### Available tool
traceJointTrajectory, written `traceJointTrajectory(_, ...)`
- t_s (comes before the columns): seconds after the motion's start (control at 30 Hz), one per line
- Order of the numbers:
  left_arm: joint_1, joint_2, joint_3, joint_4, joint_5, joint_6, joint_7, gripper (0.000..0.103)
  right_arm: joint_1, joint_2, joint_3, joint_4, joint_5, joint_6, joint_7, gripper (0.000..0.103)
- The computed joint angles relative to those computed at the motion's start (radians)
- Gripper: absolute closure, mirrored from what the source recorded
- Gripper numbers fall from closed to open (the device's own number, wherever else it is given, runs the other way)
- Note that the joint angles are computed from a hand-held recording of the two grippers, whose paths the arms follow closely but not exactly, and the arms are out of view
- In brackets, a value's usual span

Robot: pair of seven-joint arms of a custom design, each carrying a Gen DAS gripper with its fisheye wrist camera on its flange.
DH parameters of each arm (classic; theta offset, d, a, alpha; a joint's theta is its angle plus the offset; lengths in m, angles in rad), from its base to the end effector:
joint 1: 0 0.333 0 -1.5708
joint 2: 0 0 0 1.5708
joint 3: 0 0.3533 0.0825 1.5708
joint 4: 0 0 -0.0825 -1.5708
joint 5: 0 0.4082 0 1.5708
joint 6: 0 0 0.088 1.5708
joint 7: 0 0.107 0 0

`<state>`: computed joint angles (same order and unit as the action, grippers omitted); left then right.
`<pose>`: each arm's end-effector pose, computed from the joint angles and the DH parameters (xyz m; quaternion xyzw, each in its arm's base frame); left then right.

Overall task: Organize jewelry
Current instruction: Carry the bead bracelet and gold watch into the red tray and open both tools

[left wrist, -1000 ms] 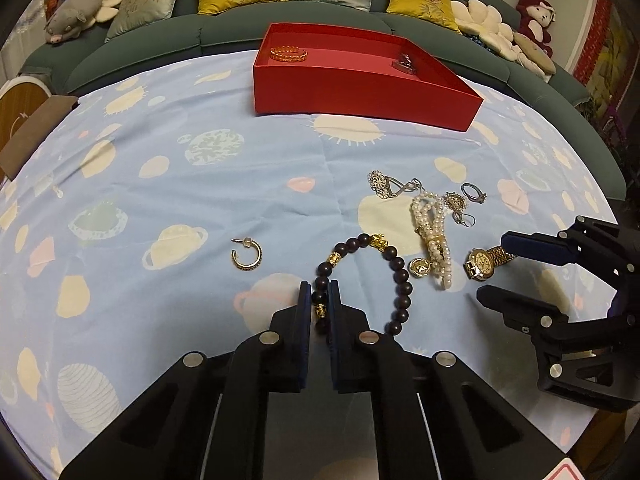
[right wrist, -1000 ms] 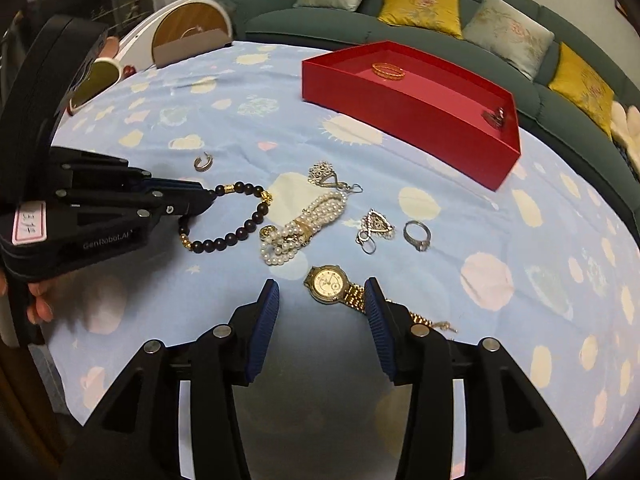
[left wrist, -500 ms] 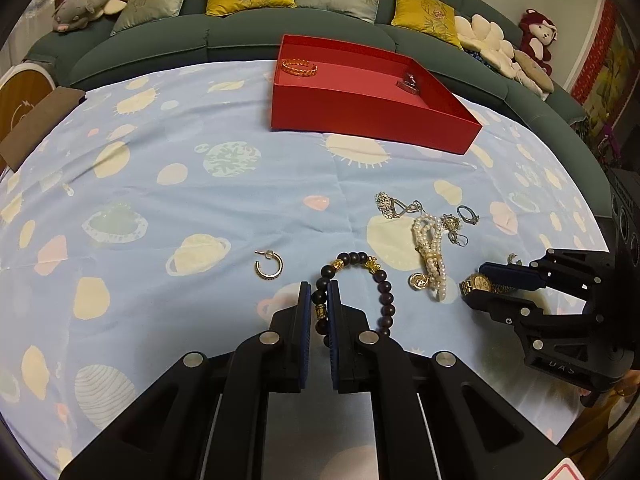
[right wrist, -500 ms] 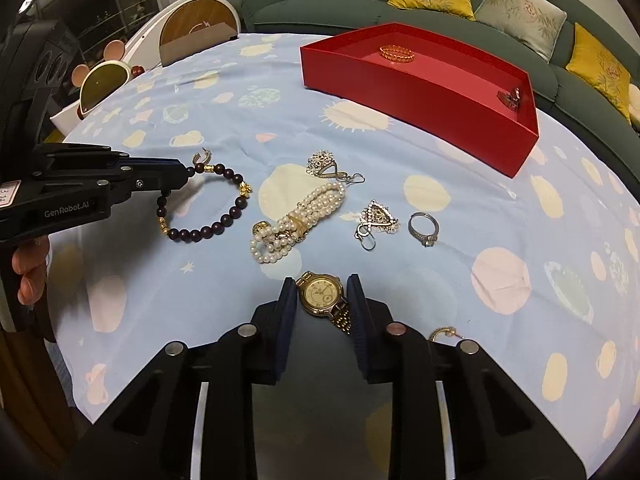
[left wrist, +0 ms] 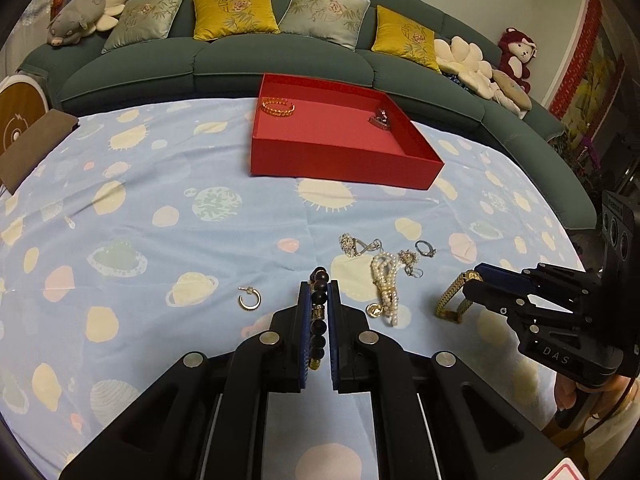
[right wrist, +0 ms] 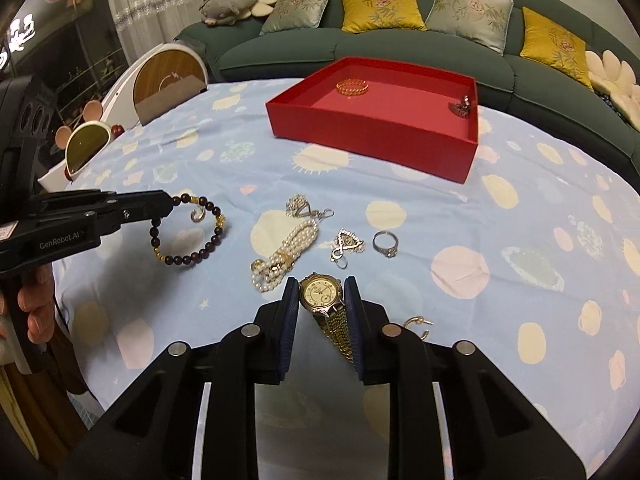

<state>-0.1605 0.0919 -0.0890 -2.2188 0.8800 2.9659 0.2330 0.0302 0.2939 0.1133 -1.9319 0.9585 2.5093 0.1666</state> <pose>0.5590 -0.1956 0.4142 -0.7438 0.5658 -0.2944 0.1996 0.6623 0.0843 0.3842 -0.8682 0.3436 -0.0681 0.3514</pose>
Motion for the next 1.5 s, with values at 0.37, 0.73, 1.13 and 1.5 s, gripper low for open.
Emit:
traceJointTrajectory(0.37,0.021,-0.012,-0.008,0.140,0.132,-0.011,-0.038,0.098,0.000,0.006,0.004,0.107,0.199,0.063,0.031,0.080)
traceJointTrajectory(0.73,0.003,0.190,0.072,0.435,0.077,-0.054,0.118,0.098,-0.004,0.169,0.045,0.397,0.137,0.110,0.217,0.080)
traceJointTrajectory(1.13,-0.001,0.460,0.116,0.704,-0.224,-0.101,0.407,0.098,0.054,0.507,0.037,0.829,-0.231,0.084,0.591,0.081)
traceJointTrajectory(1.5,-0.003,0.594,0.139,0.823,-0.457,-0.149,0.578,0.097,0.110,0.766,0.001,1.191,-0.539,-0.042,0.874,0.080)
